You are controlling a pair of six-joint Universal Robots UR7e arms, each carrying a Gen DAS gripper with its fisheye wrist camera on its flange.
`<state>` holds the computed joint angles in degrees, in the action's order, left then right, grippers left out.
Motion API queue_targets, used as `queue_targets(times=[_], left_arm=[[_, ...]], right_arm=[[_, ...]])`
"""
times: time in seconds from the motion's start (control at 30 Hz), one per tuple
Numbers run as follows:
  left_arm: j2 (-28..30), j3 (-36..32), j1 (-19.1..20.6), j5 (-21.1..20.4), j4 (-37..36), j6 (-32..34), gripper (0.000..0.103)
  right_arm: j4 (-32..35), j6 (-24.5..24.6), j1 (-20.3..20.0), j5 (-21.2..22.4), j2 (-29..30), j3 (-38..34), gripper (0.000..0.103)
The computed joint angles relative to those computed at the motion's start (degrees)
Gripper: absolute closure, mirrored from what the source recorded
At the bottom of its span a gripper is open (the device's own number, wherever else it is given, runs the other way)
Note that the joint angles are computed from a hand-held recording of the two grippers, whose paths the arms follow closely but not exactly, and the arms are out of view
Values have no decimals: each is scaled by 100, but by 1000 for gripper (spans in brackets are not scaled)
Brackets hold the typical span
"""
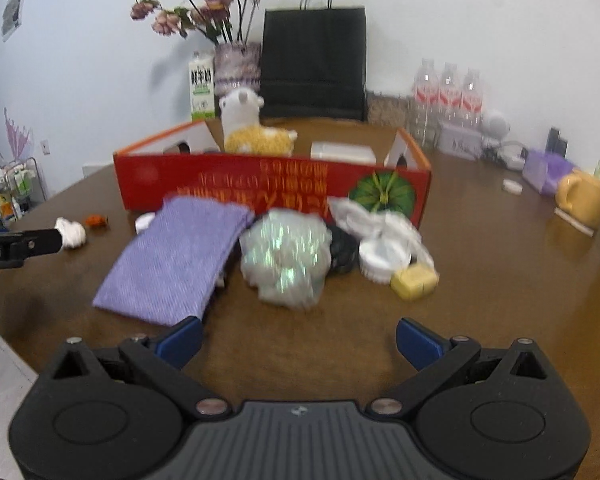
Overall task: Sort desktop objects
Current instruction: 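Withdraw both grippers from the cardboard box back over the table, then grasp the white crumpled tissue with the left gripper while the right grasps the iridescent plastic bag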
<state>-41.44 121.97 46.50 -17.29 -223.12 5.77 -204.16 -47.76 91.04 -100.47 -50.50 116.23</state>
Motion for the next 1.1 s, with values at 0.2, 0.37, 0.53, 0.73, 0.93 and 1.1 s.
queue_targets(times=[0.2, 0.37, 0.53, 0.73, 0.93, 1.1], left_arm=[[-66, 69, 126, -103, 616, -582, 0], [-15, 16, 181, -32, 691, -565, 0], [33, -94, 241, -22, 611, -345, 0], [-64, -163, 340, -160, 735, -215, 0], [-18, -332, 379, -220, 315, 300, 3], [-56, -468, 437, -278, 500, 312, 23]], right_arm=[[-105, -7, -74, 73, 113, 4, 0], [-611, -6, -148, 266, 263, 83, 0], [-880, 2, -177, 369, 380, 67, 0], [-662, -22, -139, 340, 389, -48, 0], [-370, 120, -48, 197, 382, -237, 5], [-463, 133, 11, 191, 451, -380, 13]])
